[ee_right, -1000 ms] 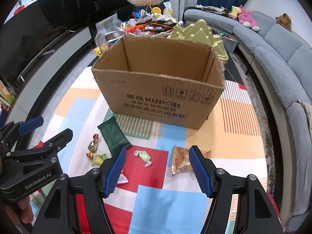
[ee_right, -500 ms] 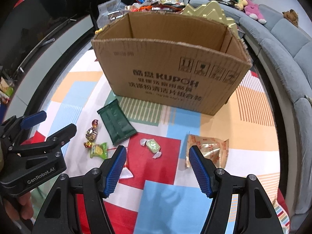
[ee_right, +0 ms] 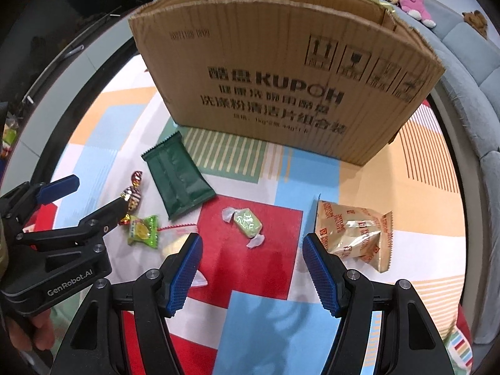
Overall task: Organize snacks
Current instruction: 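Grasp the red-gold twist candy with the left tool while the right grasps the green candy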
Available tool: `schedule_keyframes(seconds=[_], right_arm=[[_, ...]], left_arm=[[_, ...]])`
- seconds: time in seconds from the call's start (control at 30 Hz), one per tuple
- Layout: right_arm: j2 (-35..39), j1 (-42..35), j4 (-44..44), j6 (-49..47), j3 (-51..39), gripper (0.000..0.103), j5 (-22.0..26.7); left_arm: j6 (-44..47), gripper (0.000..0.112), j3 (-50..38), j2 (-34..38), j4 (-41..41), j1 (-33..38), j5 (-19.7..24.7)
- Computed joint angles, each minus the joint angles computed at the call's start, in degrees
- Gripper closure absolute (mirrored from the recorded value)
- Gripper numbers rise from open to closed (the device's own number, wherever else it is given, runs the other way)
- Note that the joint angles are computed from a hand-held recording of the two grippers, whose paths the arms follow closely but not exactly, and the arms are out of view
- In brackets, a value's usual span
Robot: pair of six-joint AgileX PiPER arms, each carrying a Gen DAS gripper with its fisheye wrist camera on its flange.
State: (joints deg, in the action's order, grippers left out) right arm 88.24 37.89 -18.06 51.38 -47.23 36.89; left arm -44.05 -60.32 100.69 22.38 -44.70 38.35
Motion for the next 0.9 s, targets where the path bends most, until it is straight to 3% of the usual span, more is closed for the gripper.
schedule_keyframes(seconds=[0.33, 0.53, 0.8, 0.9], right_arm=[[5.1, -2.1, 0.4, -1.8, -0.3, 0.037, -3.8], [8.7, -3.8, 2.5, -4.9, -0.3, 0.047, -6.8], [11.9, -4.4, 3.2, -5.6, -1.1, 0.053, -9.4], [12.9, -4.2, 2.4, -5.0, -1.8, 0.059, -10.3]], left_arm=[[1.5, 0.038, -0.5, 3.2, -2.0, 1.3, -2.0], [1.6, 0.045, -0.1, 4.5, -2.8, 1.8, -3.3], [2.4, 0.051, 0.0, 5.5, -3.5, 2.8, -5.0], [2.5, 0.060, 0.2, 5.3, -3.8, 2.9, -5.7]])
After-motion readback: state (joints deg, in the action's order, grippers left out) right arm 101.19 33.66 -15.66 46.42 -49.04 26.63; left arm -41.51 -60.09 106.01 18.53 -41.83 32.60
